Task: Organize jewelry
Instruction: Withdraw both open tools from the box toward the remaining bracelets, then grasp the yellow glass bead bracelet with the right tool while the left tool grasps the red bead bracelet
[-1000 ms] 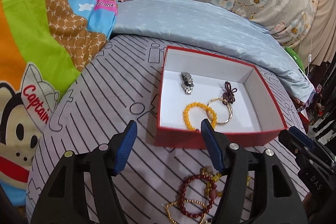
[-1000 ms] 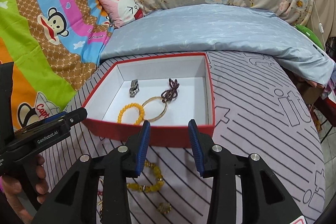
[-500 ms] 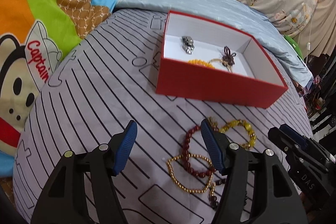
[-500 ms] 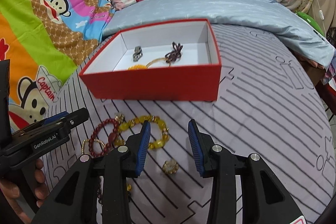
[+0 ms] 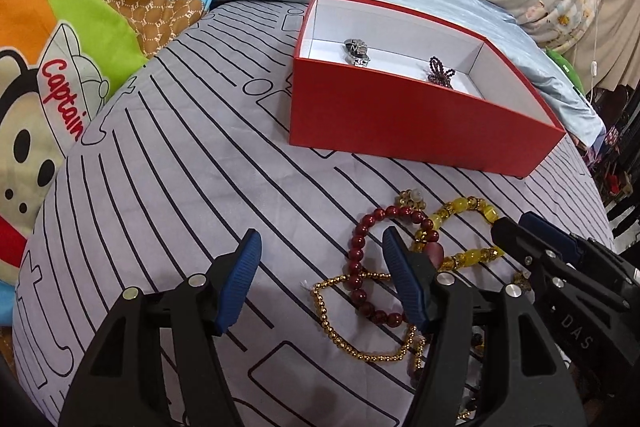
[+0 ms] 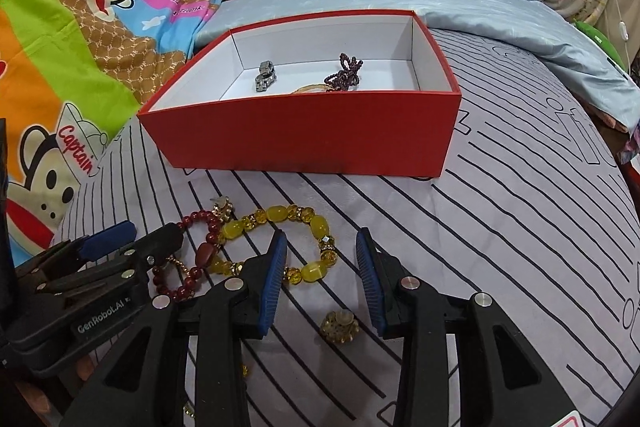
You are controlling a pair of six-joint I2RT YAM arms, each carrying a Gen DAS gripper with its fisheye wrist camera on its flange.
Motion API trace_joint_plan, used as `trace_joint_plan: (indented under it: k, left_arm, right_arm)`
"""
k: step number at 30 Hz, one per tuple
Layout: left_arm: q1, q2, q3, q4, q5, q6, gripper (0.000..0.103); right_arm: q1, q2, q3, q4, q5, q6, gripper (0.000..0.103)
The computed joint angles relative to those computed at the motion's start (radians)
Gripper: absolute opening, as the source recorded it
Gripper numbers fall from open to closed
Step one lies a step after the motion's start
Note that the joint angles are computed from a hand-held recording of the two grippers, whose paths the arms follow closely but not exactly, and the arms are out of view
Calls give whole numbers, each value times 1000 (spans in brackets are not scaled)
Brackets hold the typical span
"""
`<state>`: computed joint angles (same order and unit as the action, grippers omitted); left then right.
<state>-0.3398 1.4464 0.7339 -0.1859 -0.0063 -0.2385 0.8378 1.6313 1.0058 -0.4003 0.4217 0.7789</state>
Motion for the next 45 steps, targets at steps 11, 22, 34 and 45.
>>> trace_joint_plan:
  k: [11, 22, 34, 45]
  left_arm:
    - [-49, 15, -16, 50, -86, 5, 60]
    - [-64, 37, -2, 48, -95, 19, 69]
    - [-68, 38, 0, 44, -102, 19, 69]
    - [-82, 52, 14, 30, -128, 31, 70]
  right_arm:
    - [11, 55, 28, 2, 14, -10, 32]
    - [11, 74, 47, -11, 29, 2, 25]
    - [-2, 11, -15, -49, 68, 46, 8]
    - [6, -76, -102, -76, 94, 97, 9]
